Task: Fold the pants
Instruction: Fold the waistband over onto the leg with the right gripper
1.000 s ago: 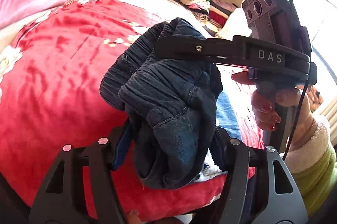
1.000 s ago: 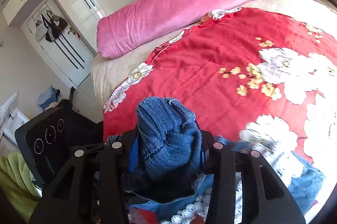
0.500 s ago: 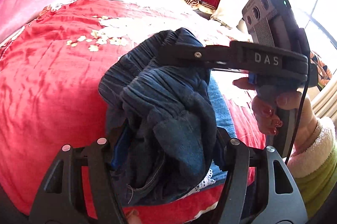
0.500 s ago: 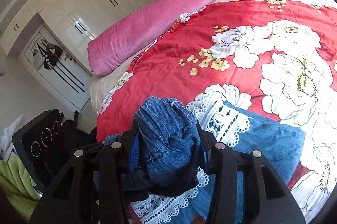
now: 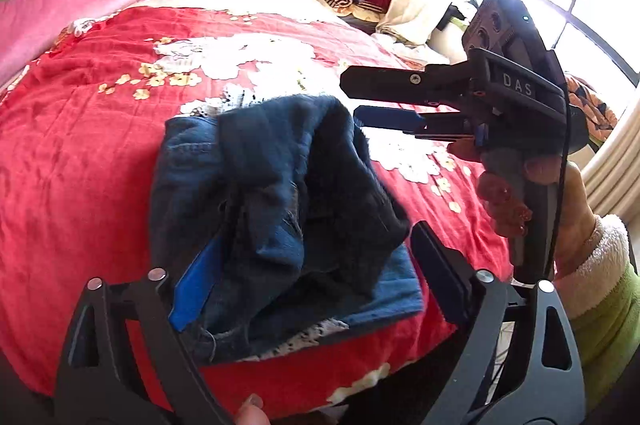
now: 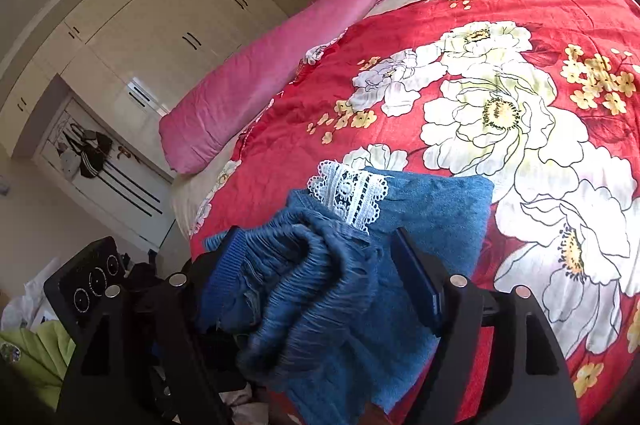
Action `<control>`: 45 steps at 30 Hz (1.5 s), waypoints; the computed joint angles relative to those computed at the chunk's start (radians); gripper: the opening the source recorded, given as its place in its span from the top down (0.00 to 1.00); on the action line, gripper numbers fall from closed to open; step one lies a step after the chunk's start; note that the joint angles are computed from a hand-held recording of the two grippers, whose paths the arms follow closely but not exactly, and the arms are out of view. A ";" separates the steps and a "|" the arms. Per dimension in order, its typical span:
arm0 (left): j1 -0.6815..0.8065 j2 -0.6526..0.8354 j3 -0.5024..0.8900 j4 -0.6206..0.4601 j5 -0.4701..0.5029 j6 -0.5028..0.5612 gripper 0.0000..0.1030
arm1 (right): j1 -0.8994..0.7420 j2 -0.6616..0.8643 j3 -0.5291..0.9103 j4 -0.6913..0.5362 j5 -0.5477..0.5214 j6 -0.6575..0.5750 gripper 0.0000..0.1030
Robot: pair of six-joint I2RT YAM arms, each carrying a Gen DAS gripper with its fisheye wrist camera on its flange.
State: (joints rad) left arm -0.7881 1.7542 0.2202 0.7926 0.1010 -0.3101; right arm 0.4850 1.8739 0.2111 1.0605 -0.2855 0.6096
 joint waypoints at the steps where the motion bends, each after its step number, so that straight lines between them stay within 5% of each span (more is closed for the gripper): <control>1: -0.015 -0.001 -0.008 0.013 0.001 -0.005 0.17 | 0.001 -0.007 -0.008 -0.011 0.010 -0.002 0.23; 11: -0.095 0.103 0.010 0.050 0.026 0.015 0.13 | 0.033 0.005 0.001 -0.054 0.042 0.093 0.18; 19: -0.147 0.111 -0.014 0.071 0.019 0.035 0.13 | 0.060 0.034 0.170 -0.339 0.060 0.109 0.15; 24: -0.051 0.002 -0.088 0.084 0.108 0.049 0.13 | 0.065 0.099 0.117 -0.227 0.063 0.086 0.49; 29: 0.066 -0.112 -0.138 0.068 0.103 0.078 0.14 | 0.074 0.123 0.011 -0.060 0.076 0.059 0.51; 33: 0.082 -0.040 -0.093 0.050 0.061 0.095 0.54 | 0.081 0.218 -0.044 0.108 0.088 0.062 0.51; 36: 0.044 0.055 -0.055 0.067 0.027 0.106 0.71 | 0.104 0.283 -0.046 0.172 0.111 0.060 0.50; 41: -0.074 0.156 -0.021 0.083 -0.103 0.140 0.73 | 0.133 0.225 -0.044 0.092 0.135 0.045 0.43; 45: -0.048 0.167 -0.024 0.099 -0.081 0.153 0.73 | 0.098 0.082 -0.074 0.027 0.132 0.053 0.27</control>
State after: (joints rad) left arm -0.8358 1.9211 0.1962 0.8915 0.0201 -0.1569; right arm 0.5828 1.9563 0.1367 1.0872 -0.1538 0.6625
